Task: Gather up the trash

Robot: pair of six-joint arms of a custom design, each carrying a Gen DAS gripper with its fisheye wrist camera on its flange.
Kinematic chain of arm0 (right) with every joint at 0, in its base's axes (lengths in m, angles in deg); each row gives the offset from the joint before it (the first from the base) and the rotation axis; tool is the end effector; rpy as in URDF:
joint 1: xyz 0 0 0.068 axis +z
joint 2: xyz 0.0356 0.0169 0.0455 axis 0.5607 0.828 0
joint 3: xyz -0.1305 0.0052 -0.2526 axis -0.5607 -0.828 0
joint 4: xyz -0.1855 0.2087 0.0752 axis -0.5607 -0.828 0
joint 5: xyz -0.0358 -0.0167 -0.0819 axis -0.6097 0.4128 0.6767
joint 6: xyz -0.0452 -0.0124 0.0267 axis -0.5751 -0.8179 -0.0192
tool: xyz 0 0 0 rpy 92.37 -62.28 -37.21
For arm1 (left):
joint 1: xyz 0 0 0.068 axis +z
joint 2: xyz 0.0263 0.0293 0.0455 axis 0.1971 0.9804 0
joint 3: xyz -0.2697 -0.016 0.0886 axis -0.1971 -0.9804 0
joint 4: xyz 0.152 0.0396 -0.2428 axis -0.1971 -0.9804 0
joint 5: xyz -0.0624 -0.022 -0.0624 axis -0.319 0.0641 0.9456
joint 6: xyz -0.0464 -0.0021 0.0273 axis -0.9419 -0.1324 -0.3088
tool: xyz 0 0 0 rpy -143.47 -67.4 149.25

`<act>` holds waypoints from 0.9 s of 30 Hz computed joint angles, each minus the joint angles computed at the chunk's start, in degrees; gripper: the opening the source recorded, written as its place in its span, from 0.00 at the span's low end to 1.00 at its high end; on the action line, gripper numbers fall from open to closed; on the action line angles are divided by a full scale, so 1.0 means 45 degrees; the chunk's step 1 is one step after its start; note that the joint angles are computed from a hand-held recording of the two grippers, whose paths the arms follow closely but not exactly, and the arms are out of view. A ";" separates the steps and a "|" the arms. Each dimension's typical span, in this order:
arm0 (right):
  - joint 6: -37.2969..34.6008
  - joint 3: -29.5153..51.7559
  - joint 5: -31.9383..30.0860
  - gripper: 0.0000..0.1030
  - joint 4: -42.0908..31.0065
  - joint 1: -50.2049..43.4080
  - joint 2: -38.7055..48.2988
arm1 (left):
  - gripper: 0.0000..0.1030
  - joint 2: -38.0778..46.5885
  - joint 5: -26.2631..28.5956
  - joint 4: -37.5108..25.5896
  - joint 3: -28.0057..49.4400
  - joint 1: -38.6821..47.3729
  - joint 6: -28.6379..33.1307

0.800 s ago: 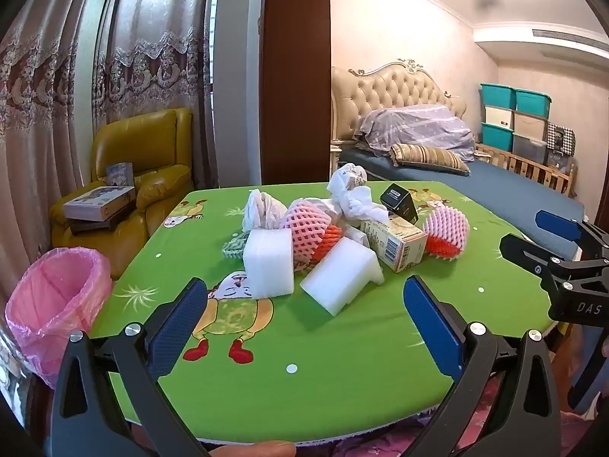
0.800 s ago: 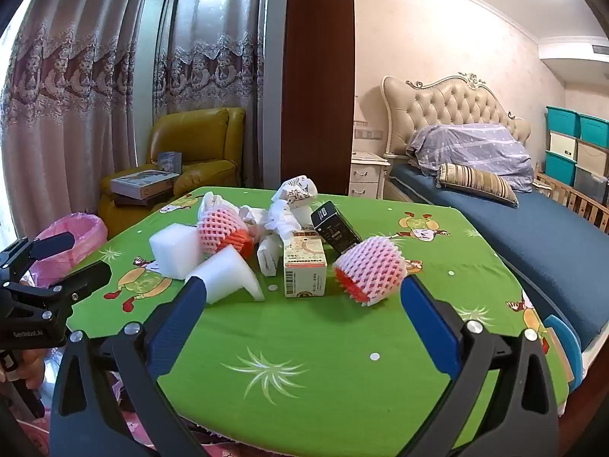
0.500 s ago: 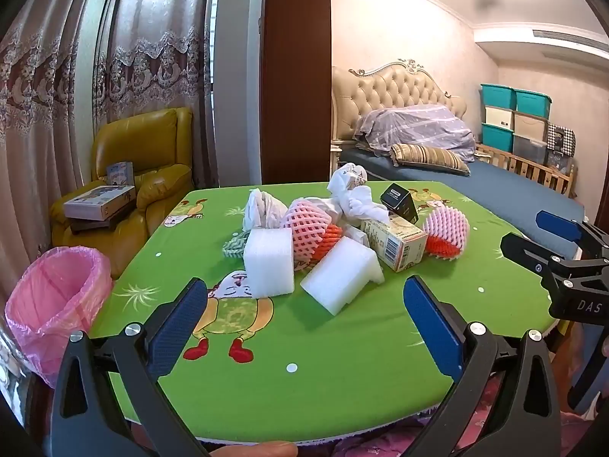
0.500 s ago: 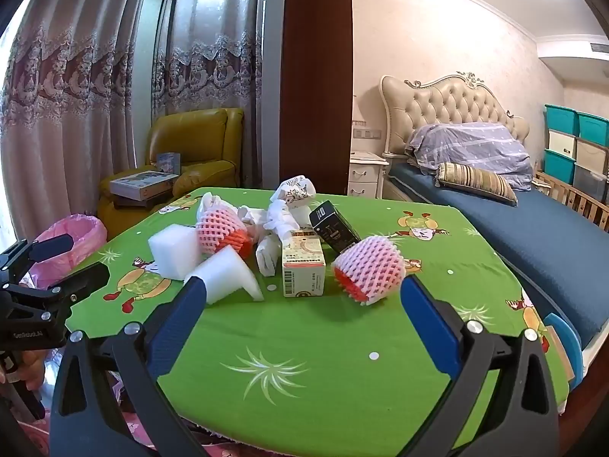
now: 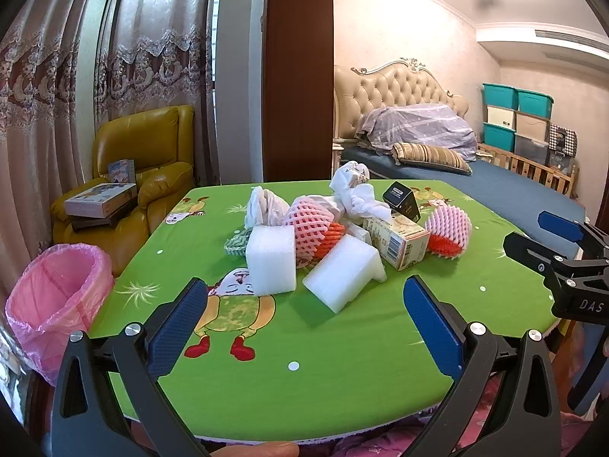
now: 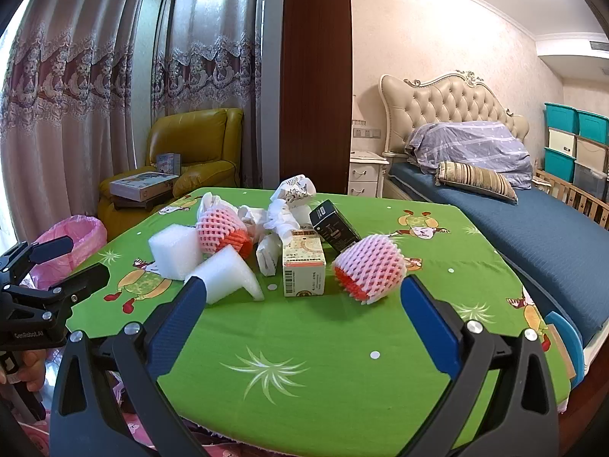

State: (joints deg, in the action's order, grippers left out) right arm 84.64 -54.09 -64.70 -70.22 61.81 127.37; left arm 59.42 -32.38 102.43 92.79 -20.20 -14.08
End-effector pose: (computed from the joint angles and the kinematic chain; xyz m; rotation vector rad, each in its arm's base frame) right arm 0.2302 0.1046 0.2291 -0.0454 1.9557 0.0126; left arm 0.2712 -0.1566 0.2122 0.2838 1.9812 -0.1796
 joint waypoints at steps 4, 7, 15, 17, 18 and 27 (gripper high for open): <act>0.0002 0.0042 -0.0009 0.96 -0.0115 0.0001 -0.0072 | 0.94 0.0001 0.0015 0.0004 0.0000 0.0020 0.0004; 0.0024 0.0068 0.0009 0.96 -0.0151 0.0008 -0.0075 | 0.94 -0.0173 0.0101 0.0063 -0.0220 0.0121 0.0046; 0.0230 0.0069 0.0274 0.96 -0.0069 0.0232 0.0024 | 0.94 -0.0113 0.0150 0.0081 -0.0182 0.0165 0.0052; 0.0229 0.0053 0.0226 0.96 -0.0059 0.0199 0.0012 | 0.94 -0.0111 0.0150 0.0111 -0.0210 0.0173 0.0060; 0.0251 0.0072 0.0249 0.96 -0.0059 0.0214 0.0033 | 0.94 -0.0109 0.0164 0.0116 -0.0218 0.0184 0.0061; 0.0251 0.0049 0.0196 0.96 -0.0055 0.0176 0.0005 | 0.94 -0.0134 0.0169 -0.0014 -0.0139 0.0183 0.0044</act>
State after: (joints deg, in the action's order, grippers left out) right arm 85.77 -53.87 -63.82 -70.47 62.60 127.40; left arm 58.82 -31.62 102.37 92.17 -19.38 -13.88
